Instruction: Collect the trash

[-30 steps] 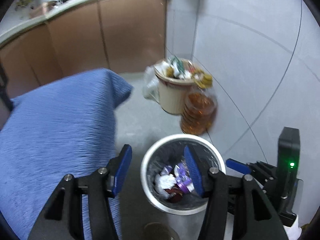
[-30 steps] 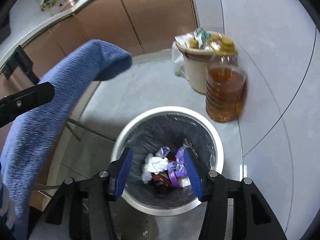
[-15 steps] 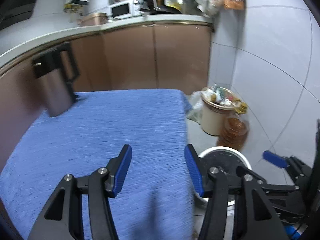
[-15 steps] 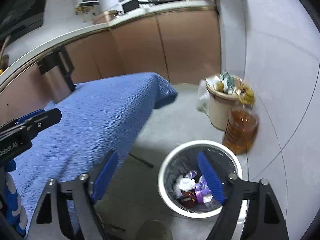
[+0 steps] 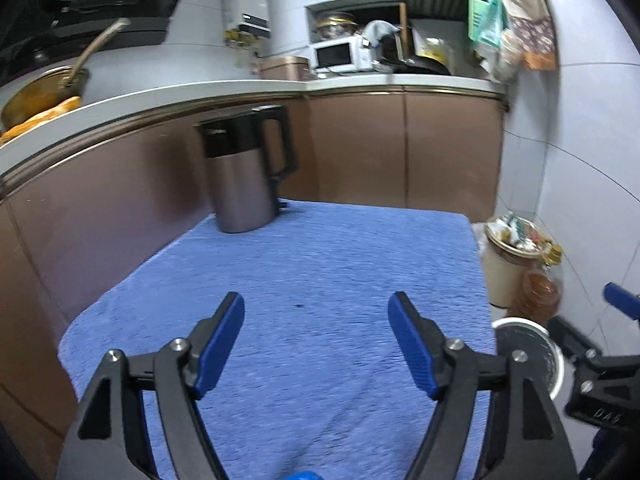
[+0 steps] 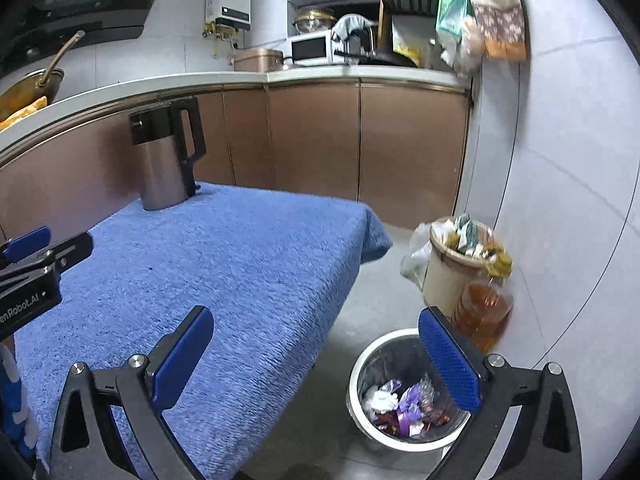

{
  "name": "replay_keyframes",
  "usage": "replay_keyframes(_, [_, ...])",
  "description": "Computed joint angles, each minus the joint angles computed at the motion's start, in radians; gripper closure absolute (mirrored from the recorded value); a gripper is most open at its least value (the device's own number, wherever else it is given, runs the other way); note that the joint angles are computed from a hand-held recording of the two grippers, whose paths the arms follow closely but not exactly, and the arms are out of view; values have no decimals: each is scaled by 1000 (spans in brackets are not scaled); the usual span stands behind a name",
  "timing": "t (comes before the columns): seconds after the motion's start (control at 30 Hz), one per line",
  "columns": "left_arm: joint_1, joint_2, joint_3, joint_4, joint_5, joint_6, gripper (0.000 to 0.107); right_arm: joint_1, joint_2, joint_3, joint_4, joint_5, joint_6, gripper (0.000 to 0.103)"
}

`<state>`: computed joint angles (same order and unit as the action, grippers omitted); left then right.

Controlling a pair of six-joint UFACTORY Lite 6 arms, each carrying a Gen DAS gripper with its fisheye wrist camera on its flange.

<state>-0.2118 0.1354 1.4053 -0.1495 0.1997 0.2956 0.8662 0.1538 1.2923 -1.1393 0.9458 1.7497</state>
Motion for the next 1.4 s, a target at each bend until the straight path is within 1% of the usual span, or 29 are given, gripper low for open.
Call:
replay_keyframes(0.1, [32,-39,-45,-36,-21,36,29,22,12,29,-15,43,15,0])
replay_keyframes(0.2, [66,-67,-80,-167,-27,168,28,40,15,39,-28,79,34,0])
replay_keyframes(0.3, [81,-85,-107,-223,-37,222,28,51,20,43,-30,98,46,0])
replay_keyframes(0.4, [90,-95,-122,-241,-49,235,28,57,25,43,-26,107,48,0])
replay_keyframes(0.5, [86,-89,-117,-211,-50,202,28,57,25,38,-26,110,57,0])
replay_keyframes(0.57, [87,-90,-120,-229,-52,220,28,59,27,37,-24,114,62,0])
replay_keyframes(0.6, [84,-87,-115,-211,-52,203,28,59,27,35,-24,114,64,0])
replay_keyframes(0.63, [85,-87,-117,-236,-53,227,28,59,26,33,-23,113,66,0])
replay_keyframes(1.07, [82,-76,-117,-221,-77,204,28,55,11,6,-29,115,88,0])
replay_keyframes(1.4, [89,-89,-146,-384,-99,360,28,56,6,4,-31,121,87,0])
